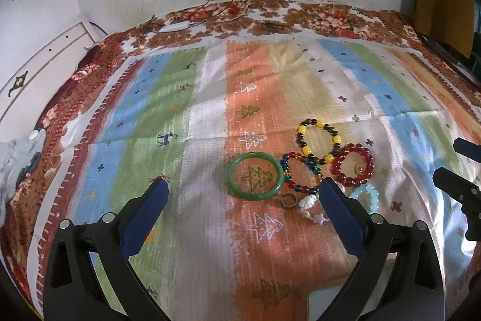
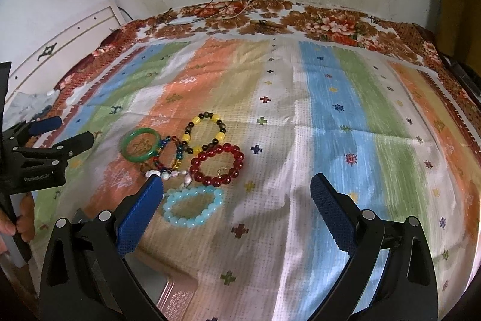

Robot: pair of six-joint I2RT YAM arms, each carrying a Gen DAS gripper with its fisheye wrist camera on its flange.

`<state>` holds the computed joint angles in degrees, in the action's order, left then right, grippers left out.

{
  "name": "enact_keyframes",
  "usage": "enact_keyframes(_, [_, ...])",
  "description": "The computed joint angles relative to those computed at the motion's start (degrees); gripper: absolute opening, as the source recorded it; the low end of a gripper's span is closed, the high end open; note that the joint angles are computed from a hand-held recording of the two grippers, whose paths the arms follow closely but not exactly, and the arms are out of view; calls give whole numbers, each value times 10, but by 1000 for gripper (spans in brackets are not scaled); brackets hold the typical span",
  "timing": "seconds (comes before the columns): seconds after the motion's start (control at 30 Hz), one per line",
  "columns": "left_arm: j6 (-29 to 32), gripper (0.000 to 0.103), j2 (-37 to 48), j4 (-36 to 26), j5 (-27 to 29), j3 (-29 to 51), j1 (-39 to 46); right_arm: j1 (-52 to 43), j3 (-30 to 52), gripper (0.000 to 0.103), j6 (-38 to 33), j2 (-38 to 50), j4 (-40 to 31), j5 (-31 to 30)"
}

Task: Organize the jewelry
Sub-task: 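Move the left tool toward the green bangle while the right tool approaches the light blue bracelet, then grasp the green jade bangle with the left tool while the right tool grasps the light blue bracelet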

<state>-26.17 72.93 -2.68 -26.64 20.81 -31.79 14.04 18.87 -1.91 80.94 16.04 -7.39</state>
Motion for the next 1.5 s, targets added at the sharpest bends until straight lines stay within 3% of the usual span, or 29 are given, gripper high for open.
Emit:
enact_keyframes(0.33, [38, 98, 80, 55, 58, 20, 83, -22, 64, 99, 2, 99, 2, -9])
enact_keyframes(0.67, [56, 98, 183, 85, 115, 62, 147, -7, 127, 99, -8, 177, -42, -11])
enact_keyframes(1.07, [60, 97, 297, 63, 195, 126, 210, 7, 204, 99, -15, 278, -117, -5])
enact_keyframes(1.2, [66, 97, 326, 49, 192, 145, 209, 14, 220, 99, -15, 301, -128, -1])
enact_keyframes(1.3, [73, 88, 343, 47, 206, 156, 213, 18, 229, 98, -15, 317, -131, 1])
enact_keyframes(1.5, [77, 75, 362, 51, 206, 166, 219, 30, 232, 86, -18, 330, -128, 19])
